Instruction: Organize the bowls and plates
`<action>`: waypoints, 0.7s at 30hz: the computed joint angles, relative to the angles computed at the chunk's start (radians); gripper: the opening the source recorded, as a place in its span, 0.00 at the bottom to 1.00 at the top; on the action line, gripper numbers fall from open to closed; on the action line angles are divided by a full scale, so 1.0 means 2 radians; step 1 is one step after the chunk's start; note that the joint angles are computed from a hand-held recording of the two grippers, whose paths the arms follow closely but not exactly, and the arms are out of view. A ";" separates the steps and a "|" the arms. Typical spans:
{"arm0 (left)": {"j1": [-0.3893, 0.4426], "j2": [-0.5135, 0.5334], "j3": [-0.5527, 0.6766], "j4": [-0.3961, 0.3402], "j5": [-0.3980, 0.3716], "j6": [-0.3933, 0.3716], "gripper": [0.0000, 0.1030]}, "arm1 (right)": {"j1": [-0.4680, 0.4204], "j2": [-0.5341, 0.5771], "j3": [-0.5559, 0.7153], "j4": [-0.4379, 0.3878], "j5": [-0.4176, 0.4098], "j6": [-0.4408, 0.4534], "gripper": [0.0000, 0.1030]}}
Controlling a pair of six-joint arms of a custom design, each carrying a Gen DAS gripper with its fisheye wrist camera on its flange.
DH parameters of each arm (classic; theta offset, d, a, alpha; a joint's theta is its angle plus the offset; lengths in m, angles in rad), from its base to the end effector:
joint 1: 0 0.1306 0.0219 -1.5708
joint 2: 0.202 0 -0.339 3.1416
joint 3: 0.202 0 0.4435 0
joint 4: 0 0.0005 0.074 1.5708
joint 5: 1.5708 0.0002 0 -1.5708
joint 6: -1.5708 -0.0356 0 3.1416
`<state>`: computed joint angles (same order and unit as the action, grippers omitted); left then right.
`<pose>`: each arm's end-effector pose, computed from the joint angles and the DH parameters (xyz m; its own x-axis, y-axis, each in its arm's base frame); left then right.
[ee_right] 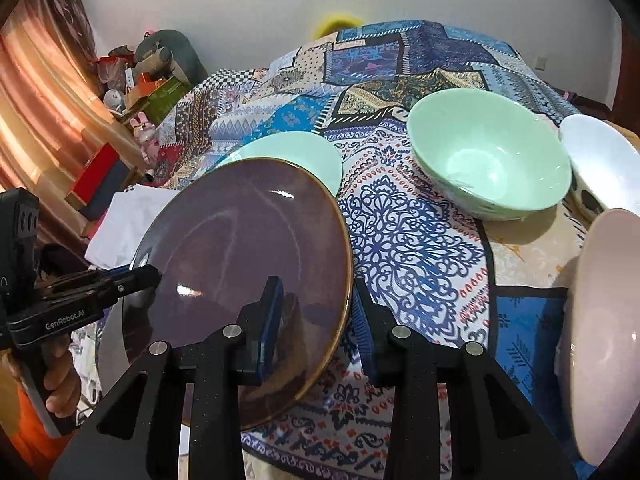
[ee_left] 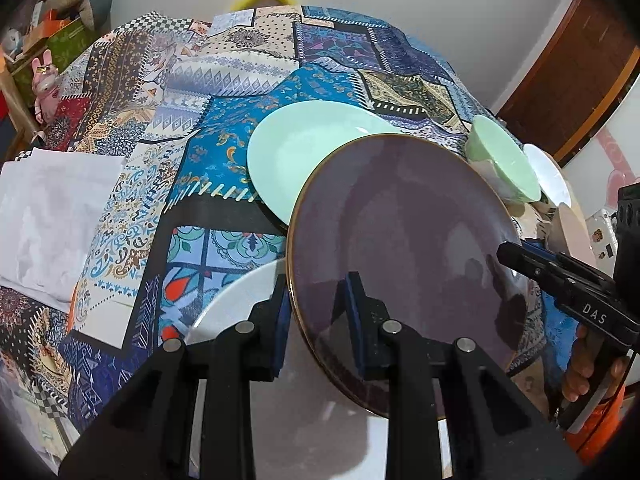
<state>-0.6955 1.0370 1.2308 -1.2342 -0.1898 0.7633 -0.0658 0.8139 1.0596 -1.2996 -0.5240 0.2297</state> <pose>0.3123 -0.2526 0.4424 -0.8629 -0.1641 -0.4780 -0.0561 0.9711 -0.2321 0.3255 -0.0041 0.4354 -0.8015 -0.1447 -0.5802 -0.3823 0.8701 0.3110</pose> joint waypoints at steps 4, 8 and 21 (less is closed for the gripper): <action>-0.012 -0.004 0.004 -0.002 -0.007 0.009 0.25 | -0.012 -0.011 0.000 -0.006 -0.010 0.005 0.30; -0.027 -0.005 0.011 -0.008 -0.017 0.016 0.25 | -0.027 -0.021 0.001 -0.014 -0.023 0.011 0.30; -0.093 -0.004 0.037 -0.032 -0.061 0.060 0.25 | -0.090 -0.058 -0.002 -0.047 -0.067 0.050 0.30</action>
<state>-0.8821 1.0292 1.3041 -1.2982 -0.3120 0.8832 -0.2463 0.6982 1.0553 -1.3933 -0.6583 0.3297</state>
